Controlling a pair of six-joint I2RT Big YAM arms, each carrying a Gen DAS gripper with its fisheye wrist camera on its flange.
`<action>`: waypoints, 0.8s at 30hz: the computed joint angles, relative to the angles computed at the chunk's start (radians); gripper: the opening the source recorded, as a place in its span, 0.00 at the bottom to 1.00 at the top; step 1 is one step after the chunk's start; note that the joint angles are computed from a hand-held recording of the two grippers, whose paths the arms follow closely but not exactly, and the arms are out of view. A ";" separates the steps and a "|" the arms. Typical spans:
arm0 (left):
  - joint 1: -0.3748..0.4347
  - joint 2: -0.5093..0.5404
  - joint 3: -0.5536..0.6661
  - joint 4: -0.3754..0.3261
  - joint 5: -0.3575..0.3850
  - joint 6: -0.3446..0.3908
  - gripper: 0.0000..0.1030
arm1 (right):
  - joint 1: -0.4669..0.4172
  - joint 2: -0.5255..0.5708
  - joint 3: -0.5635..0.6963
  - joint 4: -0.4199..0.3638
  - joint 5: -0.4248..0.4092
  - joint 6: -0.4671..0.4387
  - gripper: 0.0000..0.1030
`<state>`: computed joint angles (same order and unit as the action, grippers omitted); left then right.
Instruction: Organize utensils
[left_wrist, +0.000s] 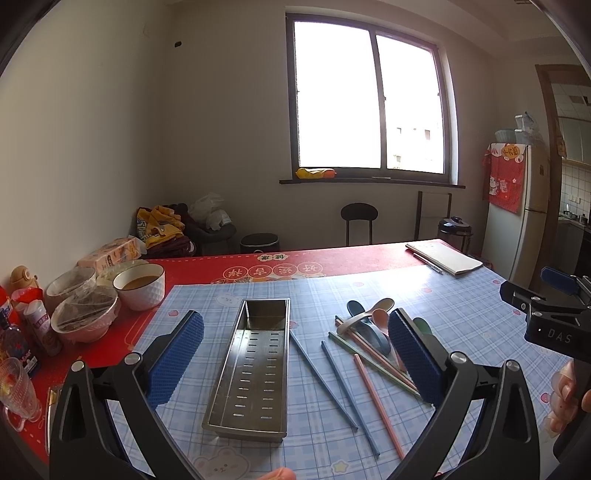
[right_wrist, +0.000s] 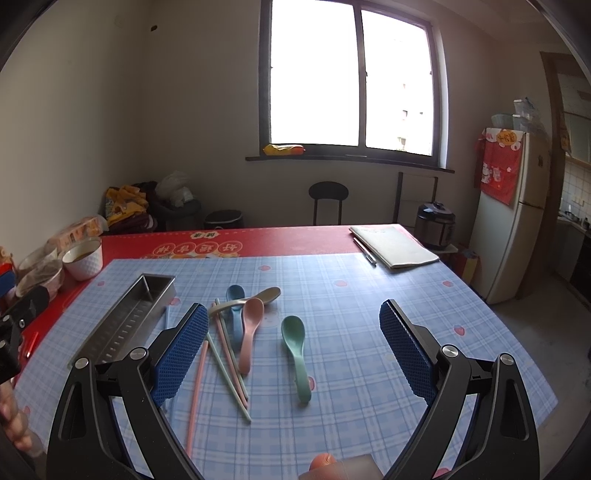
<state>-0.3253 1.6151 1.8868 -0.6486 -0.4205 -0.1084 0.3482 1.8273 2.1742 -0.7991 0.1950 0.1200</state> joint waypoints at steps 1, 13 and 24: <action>-0.001 -0.001 -0.001 0.001 -0.001 0.000 0.95 | 0.000 0.001 0.002 -0.002 0.000 0.000 0.88; 0.007 0.009 0.011 -0.028 0.019 -0.033 0.95 | -0.002 0.015 0.009 -0.014 -0.001 0.004 0.88; 0.047 0.080 0.083 -0.161 0.105 -0.093 0.94 | -0.033 0.090 0.068 -0.085 -0.184 0.027 0.88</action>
